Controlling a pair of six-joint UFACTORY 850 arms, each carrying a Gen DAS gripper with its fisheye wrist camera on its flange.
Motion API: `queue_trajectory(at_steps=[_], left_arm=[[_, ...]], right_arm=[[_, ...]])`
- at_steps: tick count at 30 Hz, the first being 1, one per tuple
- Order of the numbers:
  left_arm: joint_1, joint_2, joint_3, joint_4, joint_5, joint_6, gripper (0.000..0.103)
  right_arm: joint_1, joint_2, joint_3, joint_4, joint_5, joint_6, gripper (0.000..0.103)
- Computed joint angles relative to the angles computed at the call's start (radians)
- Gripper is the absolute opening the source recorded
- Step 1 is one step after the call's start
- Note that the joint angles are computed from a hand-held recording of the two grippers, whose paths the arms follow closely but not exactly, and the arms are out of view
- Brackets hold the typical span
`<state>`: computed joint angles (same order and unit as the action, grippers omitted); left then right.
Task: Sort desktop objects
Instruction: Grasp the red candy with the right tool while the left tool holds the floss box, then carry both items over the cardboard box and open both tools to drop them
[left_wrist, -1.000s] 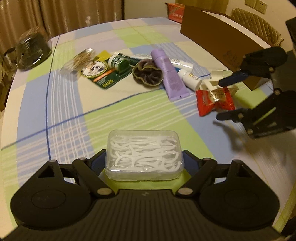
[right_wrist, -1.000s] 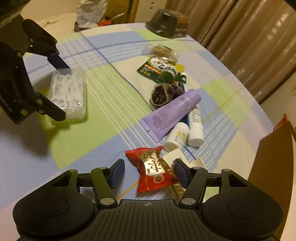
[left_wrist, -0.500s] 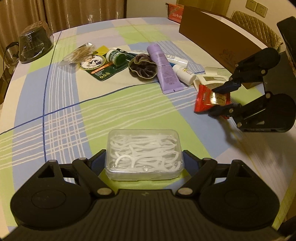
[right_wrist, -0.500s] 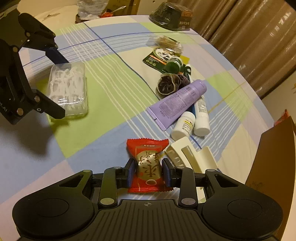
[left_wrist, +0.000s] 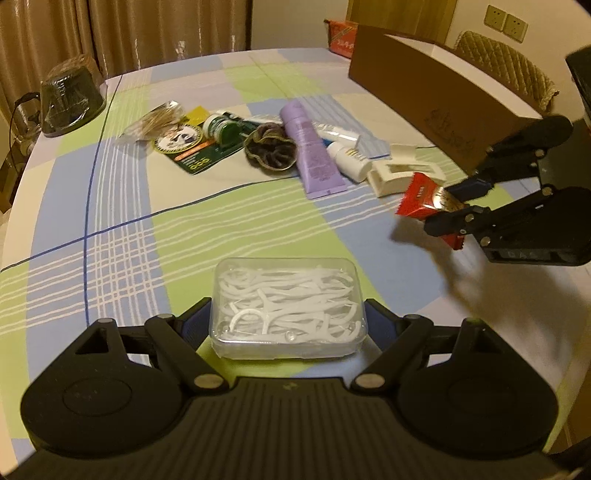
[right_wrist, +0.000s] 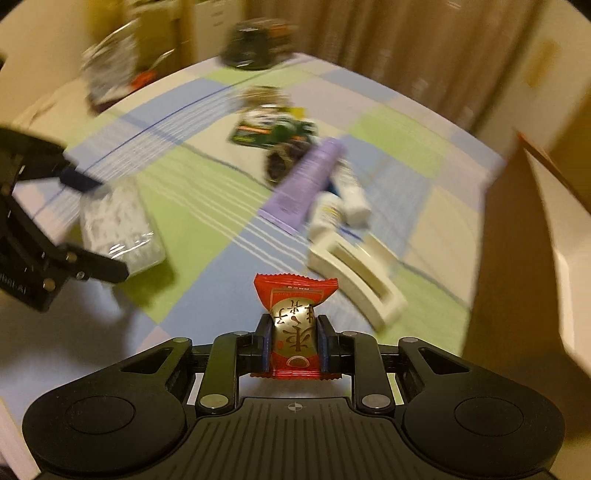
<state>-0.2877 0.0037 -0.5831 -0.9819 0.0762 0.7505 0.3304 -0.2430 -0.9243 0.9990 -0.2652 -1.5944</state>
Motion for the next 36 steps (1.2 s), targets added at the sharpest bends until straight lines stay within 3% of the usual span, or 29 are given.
queue_trajectory(at_steps=[2, 4, 7, 11, 13, 17, 26, 31, 36], left_arm=[[-0.019, 0.007, -0.006, -0.088, -0.003, 0.079, 0.083], [-0.047, 0.008, -0.016, -0.272, 0.001, 0.248, 0.083], [-0.088, 0.005, -0.032, -0.381, -0.004, 0.335, 0.083], [-0.147, -0.012, -0.059, -0.310, -0.016, 0.228, 0.083], [-0.184, -0.024, -0.077, -0.325, -0.007, 0.228, 0.083], [-0.259, -0.051, -0.124, -0.518, 0.039, 0.366, 0.083], [-0.447, -0.170, -0.282, -0.764, 0.242, 0.389, 0.083], [-0.518, -0.252, -0.389, -0.907, 0.331, 0.429, 0.083], [-0.540, -0.291, -0.459, -0.977, 0.356, 0.494, 0.083]], right_arm=[[-0.024, 0.033, 0.029, -0.017, 0.008, 0.085, 0.023], [-0.046, 0.066, 0.056, -0.043, 0.012, 0.162, 0.023], [-0.081, 0.118, 0.097, -0.114, 0.029, 0.296, 0.023], [-0.147, 0.184, 0.140, -0.156, 0.015, 0.372, 0.023], [-0.191, 0.204, 0.151, -0.119, -0.007, 0.321, 0.023], [-0.286, 0.225, 0.149, -0.057, -0.075, 0.221, 0.023], [-0.499, 0.159, 0.049, -0.003, -0.308, -0.062, 0.023], [-0.569, 0.114, -0.012, -0.022, -0.389, -0.109, 0.023], [-0.588, 0.099, -0.034, 0.007, -0.396, -0.118, 0.023]])
